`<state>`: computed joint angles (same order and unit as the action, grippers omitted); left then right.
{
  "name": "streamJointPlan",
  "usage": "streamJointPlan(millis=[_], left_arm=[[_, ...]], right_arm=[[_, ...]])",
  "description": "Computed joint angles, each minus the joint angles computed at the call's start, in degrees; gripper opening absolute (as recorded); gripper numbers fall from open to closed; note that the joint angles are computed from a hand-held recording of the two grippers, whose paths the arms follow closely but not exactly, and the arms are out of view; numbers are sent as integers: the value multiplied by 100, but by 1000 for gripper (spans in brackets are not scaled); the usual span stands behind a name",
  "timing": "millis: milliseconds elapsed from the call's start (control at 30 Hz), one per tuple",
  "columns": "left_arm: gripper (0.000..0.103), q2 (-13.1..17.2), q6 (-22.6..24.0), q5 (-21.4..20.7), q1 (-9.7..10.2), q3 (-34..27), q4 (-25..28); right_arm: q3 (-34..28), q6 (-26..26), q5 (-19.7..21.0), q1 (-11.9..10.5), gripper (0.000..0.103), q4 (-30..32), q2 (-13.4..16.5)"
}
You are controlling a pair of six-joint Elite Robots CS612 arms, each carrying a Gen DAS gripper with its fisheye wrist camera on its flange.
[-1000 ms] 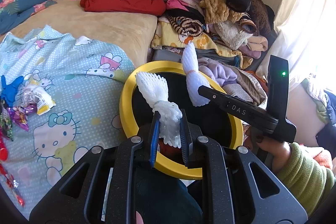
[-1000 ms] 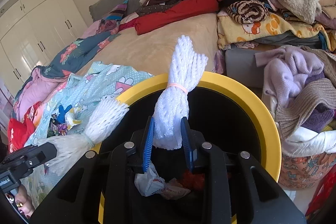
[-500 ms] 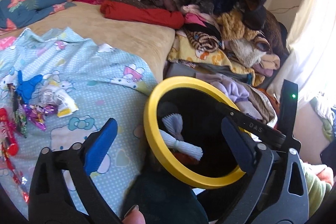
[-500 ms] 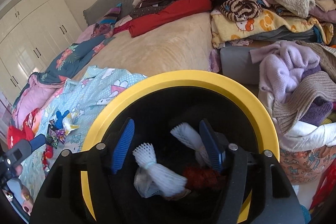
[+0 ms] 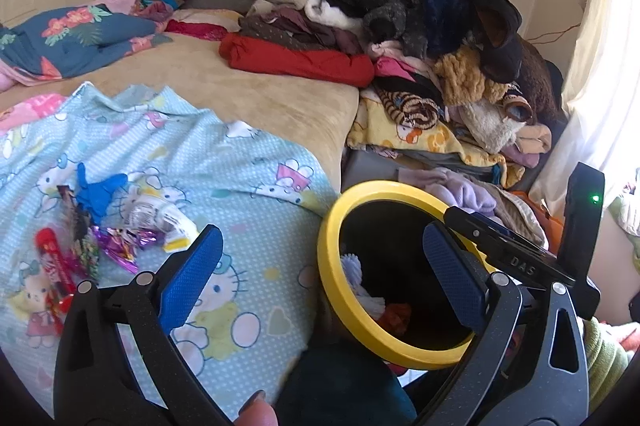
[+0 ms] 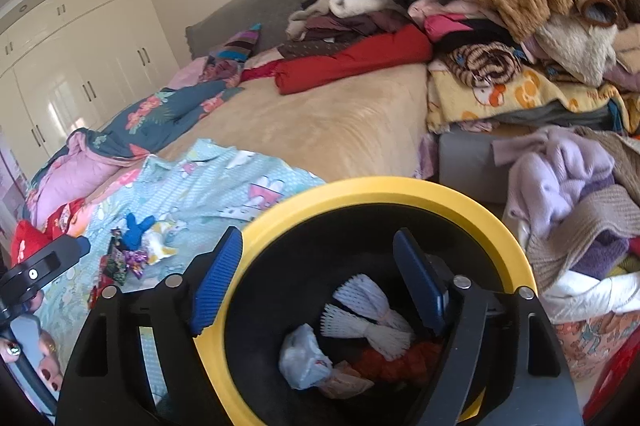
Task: Collect trash
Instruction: 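Open both tools to drop the mesh nets into the bin, then move both tools back toward the candy wrappers on the sheet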
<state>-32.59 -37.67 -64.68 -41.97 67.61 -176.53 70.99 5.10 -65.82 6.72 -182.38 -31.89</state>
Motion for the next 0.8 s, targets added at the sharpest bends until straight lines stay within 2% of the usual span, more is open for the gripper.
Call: streamJointPlan(millis=[533,600,800], left_arm=[[92,-218,-98,518,25,348,-309],[92,-245,-137,577,33,403,-333],[92,-324,-333,746,60,546,-323]], right_arm=[[133,-321,369,173,77,-222,-163],[157,-331,384,198,83,-283,-174],[154,-444,502,254,83,-248,-184]])
